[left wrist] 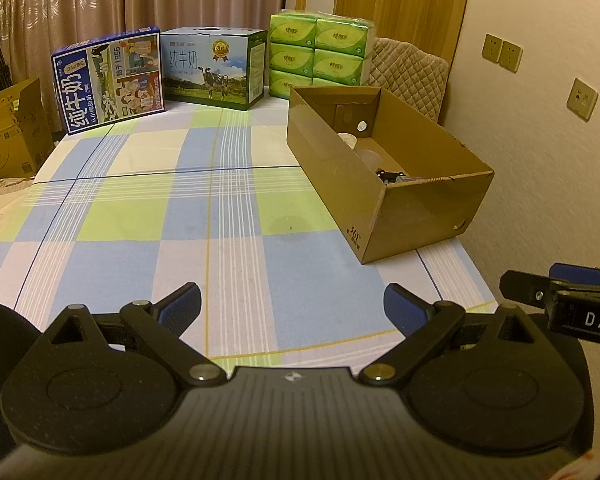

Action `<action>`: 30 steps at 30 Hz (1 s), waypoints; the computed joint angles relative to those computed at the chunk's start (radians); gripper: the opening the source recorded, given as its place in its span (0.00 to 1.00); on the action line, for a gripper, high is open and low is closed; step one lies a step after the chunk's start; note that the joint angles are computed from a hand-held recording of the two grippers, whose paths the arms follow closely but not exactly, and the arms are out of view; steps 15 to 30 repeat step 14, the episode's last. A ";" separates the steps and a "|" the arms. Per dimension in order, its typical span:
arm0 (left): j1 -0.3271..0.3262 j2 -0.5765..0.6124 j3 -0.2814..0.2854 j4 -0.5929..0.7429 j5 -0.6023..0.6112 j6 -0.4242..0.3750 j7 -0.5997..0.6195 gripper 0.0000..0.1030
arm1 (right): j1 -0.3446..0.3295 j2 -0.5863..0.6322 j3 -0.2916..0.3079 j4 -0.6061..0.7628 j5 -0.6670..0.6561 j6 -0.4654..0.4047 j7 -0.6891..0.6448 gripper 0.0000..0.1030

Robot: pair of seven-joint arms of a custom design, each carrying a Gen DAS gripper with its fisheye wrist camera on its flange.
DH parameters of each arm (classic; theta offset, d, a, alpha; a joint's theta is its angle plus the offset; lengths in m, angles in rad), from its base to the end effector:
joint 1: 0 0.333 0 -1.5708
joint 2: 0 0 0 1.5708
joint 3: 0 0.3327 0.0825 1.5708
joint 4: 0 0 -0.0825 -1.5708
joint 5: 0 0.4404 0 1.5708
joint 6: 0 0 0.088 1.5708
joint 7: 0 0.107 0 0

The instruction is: Organize rigid objects

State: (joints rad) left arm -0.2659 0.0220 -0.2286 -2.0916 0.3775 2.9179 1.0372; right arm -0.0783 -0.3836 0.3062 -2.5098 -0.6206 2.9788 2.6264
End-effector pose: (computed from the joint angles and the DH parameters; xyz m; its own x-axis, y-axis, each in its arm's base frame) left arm 0.5575 -0.3256 0.4929 -0.3161 -0.9462 0.0697 -0.6629 0.1677 -0.7297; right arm 0.4813 0.1598 0.4814 -0.1443 -0.9754 -0.1670 -0.6133 0.2205 -0.7584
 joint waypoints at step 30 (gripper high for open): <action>0.003 -0.007 0.000 -0.022 -0.006 0.033 0.000 0.94 | -0.008 -0.005 0.008 -0.015 -0.004 0.010 0.012 0.68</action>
